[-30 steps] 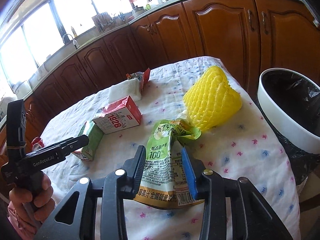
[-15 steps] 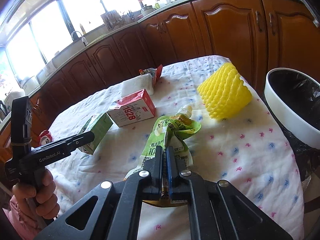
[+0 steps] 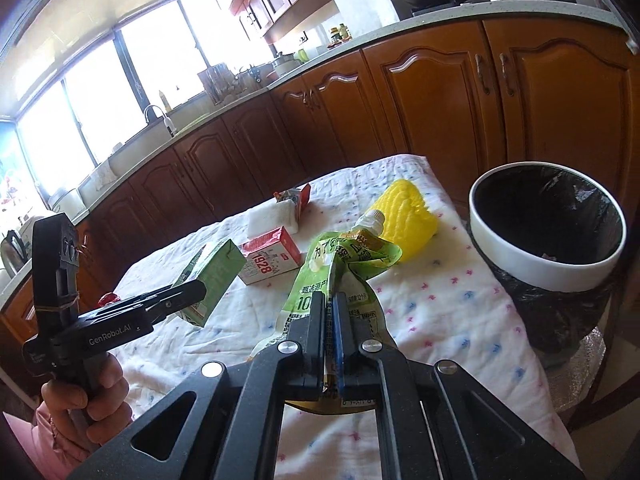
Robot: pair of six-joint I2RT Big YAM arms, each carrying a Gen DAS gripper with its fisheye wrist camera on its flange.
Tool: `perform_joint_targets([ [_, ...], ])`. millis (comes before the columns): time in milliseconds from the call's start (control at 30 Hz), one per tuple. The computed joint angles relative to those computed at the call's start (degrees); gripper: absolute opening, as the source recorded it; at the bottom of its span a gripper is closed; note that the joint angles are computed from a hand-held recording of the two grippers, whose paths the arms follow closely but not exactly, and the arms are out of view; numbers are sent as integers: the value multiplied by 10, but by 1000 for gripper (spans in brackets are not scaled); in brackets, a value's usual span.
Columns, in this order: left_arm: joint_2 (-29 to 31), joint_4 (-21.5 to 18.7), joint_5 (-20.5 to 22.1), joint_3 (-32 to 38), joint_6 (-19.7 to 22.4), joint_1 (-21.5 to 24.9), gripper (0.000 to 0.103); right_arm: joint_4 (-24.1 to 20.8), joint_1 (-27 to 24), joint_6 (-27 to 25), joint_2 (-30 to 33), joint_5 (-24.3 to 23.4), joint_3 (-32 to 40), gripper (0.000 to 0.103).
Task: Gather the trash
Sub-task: 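Grasp green milk carton with left tool while right tool grasps green drink pouch, then carry the milk carton and drink pouch over the bin opening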
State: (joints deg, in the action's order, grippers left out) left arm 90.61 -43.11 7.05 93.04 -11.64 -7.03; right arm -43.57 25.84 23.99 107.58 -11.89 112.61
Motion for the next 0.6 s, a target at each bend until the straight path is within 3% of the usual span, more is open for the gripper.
perform_joint_targets([
  [600,87,-34,37,114,36,-59,47,31,-55,29,-66,51,-99,3],
])
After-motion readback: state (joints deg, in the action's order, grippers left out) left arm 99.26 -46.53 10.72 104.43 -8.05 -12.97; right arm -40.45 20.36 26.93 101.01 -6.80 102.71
